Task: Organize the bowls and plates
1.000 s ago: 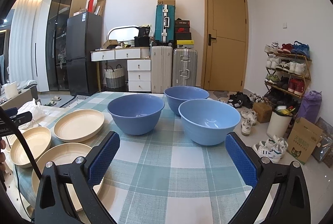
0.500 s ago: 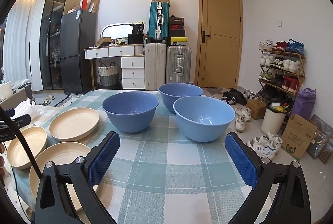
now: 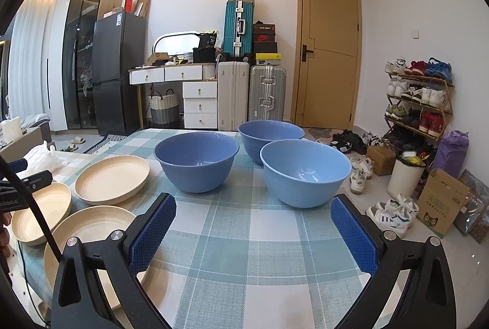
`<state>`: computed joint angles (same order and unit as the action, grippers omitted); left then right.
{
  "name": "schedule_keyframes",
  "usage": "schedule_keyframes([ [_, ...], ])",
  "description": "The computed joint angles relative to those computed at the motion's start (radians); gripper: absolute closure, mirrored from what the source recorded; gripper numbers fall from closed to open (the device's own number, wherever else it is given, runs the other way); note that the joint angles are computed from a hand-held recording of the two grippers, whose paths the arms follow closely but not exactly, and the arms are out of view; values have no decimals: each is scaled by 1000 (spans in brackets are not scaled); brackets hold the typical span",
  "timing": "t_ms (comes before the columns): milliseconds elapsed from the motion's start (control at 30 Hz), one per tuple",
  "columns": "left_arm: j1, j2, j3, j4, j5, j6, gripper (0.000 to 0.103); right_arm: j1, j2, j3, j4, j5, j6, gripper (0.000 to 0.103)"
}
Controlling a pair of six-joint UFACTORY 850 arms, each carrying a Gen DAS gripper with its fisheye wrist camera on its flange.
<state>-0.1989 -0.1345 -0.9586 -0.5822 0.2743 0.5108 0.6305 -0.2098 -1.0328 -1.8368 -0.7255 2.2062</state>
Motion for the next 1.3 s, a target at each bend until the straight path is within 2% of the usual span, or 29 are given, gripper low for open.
schedule_keyframes([
  [133, 5, -2, -3, 36, -12, -32, 2, -3, -2, -2, -3, 13, 3, 0],
  [233, -1, -5, -6, -96, 2, 91, 2, -5, 0, 0, -14, 15, 19, 0],
  [367, 9, 1, -3, -27, -10, 16, 2, -1, 3, 5, -23, 0, 28, 0],
  [633, 6, 26, 13, 1, 5, -4, 2, 1, 6, 8, -31, 10, 32, 0],
  [833, 3, 36, 20, -60, 10, 66, 2, 2, 0, 0, -30, 15, 28, 0],
  [1300, -3, 42, 24, -62, 16, 66, 2, 4, -10, -7, -32, 12, 20, 0],
])
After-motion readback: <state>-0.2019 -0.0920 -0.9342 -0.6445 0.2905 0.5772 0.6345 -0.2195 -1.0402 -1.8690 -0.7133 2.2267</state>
